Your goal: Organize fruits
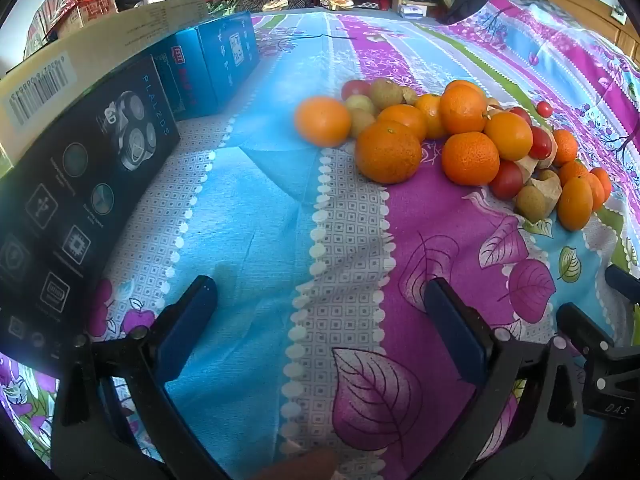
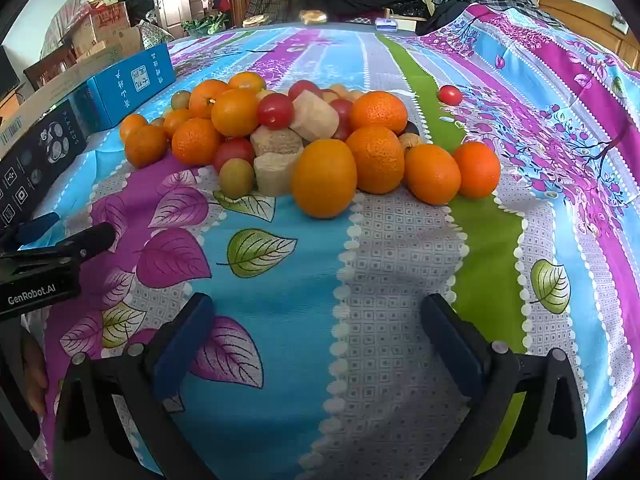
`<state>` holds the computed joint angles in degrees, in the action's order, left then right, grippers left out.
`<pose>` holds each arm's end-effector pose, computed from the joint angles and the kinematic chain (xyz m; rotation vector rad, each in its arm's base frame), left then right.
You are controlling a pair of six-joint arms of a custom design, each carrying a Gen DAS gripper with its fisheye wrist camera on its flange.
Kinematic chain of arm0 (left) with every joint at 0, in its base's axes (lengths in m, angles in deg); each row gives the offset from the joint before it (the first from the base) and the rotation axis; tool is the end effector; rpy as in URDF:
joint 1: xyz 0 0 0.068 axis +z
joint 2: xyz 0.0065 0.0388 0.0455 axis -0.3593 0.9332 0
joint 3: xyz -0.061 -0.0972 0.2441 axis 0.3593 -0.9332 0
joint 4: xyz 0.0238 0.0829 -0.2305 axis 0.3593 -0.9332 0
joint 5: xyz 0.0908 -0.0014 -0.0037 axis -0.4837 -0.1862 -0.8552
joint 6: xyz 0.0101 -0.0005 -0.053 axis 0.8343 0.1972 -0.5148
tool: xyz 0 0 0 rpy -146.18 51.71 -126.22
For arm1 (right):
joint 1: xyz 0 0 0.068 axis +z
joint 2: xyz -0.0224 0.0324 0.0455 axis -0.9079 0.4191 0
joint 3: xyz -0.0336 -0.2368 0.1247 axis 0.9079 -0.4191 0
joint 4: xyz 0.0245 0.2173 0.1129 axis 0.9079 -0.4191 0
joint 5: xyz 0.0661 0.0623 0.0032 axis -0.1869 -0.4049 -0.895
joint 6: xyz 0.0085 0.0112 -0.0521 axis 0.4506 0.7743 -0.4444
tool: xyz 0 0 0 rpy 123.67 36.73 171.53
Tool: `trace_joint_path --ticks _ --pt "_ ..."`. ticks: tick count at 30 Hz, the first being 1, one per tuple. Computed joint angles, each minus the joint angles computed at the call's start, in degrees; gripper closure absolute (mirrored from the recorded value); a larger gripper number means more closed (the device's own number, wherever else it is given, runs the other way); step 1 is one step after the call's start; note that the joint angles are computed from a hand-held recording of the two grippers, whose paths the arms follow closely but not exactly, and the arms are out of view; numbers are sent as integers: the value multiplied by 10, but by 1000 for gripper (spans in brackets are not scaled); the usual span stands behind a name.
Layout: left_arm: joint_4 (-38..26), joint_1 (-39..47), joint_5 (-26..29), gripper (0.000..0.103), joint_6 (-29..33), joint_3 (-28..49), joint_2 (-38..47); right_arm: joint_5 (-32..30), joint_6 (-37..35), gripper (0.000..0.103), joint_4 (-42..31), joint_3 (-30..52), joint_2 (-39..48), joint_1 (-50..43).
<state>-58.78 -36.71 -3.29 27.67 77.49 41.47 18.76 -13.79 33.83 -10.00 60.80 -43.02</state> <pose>0.3411 -0.0977 0.1128 0.5381 2.4570 -0.1284 0.2272 0.0774 0.1200 0.4451 2.5008 -0.1671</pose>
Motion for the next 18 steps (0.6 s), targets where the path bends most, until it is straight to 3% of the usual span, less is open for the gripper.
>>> trace_joint_path --ticks 18 --pt "-5 1 0 0 2 -5 -10 1 0 0 7 -4 -1 0"
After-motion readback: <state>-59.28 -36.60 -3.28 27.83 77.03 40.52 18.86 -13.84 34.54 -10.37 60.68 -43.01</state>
